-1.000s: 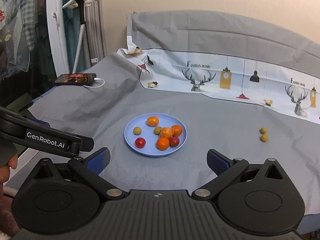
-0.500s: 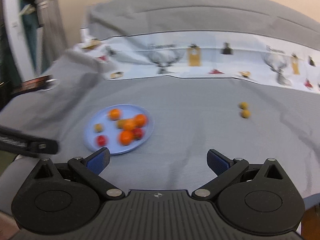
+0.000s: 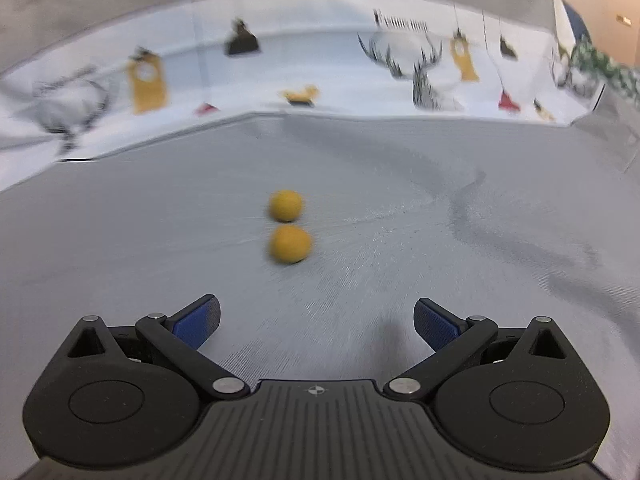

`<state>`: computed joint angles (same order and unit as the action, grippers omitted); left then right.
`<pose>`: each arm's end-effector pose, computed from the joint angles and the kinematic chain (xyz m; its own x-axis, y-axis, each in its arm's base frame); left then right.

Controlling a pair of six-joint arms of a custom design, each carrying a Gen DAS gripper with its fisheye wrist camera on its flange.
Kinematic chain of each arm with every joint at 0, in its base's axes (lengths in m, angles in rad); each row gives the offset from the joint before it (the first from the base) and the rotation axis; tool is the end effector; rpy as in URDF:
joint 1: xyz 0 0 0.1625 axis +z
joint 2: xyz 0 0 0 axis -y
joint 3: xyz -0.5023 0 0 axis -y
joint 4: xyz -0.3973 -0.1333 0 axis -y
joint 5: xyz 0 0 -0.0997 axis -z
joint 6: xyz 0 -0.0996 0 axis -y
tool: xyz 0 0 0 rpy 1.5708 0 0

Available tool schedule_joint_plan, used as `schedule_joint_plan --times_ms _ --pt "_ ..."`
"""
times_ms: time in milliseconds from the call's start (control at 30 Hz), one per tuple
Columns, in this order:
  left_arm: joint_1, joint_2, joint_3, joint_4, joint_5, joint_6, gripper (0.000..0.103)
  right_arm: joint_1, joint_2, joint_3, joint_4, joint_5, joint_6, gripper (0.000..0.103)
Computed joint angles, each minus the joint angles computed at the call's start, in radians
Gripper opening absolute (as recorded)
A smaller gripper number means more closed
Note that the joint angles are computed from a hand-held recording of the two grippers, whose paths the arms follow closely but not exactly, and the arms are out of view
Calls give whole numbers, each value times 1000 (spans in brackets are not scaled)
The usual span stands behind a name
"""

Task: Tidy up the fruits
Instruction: 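Grasp a small yellow fruit with the left tool while the right tool grasps another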

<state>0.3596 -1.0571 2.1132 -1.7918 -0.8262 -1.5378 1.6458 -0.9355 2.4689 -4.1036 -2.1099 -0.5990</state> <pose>-0.3553 -0.3481 0.1311 -0.6209 -0.2075 -0.7560 0.2321 0.8724 -0.4301 0.1148 -0.4314 0.2074 -0.7106 -0.0015 0.7035 -0.5342 0.6519 -0.5382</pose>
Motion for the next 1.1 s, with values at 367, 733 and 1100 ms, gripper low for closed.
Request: schedule_joint_plan --times_ms 367,733,1100 --pt "217 293 -159 -481 174 506 103 -114 24 -109 -44 78 -80 102" --pt "325 508 -335 -760 110 876 103 -163 -31 -94 -43 80 -70 102" --pt "328 495 -319 -821 67 926 26 -79 40 -71 -179 -34 -107 26"
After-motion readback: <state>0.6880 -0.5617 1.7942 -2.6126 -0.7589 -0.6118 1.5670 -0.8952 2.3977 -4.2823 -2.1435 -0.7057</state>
